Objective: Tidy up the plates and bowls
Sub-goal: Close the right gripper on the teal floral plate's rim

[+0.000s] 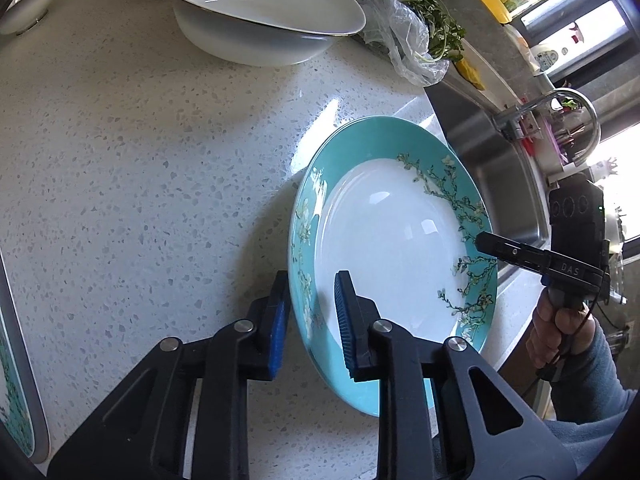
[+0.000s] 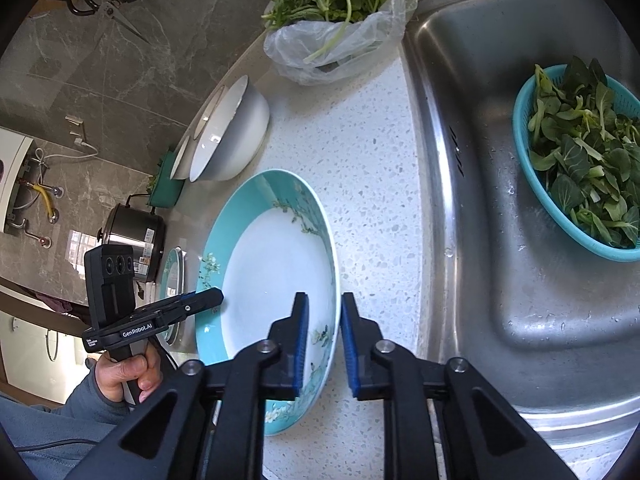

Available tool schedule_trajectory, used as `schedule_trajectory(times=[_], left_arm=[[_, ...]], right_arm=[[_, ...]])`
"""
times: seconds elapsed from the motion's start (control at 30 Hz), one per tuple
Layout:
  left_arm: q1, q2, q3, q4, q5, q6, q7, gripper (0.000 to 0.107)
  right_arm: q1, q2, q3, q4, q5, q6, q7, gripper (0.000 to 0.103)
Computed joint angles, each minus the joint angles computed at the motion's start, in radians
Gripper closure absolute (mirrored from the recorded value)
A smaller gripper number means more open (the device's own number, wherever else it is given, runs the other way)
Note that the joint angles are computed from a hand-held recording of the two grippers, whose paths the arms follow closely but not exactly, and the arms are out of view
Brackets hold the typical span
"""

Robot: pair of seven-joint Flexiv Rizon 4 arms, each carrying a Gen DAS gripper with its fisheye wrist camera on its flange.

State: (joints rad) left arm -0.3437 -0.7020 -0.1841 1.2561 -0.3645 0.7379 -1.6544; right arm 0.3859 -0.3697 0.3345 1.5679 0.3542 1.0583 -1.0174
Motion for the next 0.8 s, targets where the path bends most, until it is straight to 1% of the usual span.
schedule_trajectory(times=[0.07,0.1,0.37,0.5,0.63,0.8], left_arm=[[-0.004,-0.003,0.006,-0.011,0.012,-0.016,-0.003,0.095],[-0.005,-0.002,0.008,-0.009,0.014,-0.013,-0.005,0.095],[0.008,0.003,-0.007,0.012,-0.013,0.005,0.002,0.096],[0.015,0.008,-0.012,0.022,-0.027,0.016,0.009,0.096],[0.030,0.005,-0.031,0.036,-0.067,0.019,0.019,0.097],[0.032,0.004,-0.032,0.038,-0.080,0.014,0.026,0.099]], right_arm=[[-0.001,0.001,-0.001,-0.001,-0.001,-0.011,0.002,0.089],[0.001,0.000,-0.002,-0.001,-0.003,-0.016,0.004,0.089],[0.003,0.000,-0.006,-0.006,-0.003,-0.038,0.015,0.091],[-0.004,0.000,0.001,-0.008,0.017,-0.039,0.010,0.091],[-0.005,-0.005,0.002,-0.018,0.026,-0.056,0.003,0.091],[-0.024,-0.010,0.013,-0.030,0.075,-0.074,-0.013,0.096]])
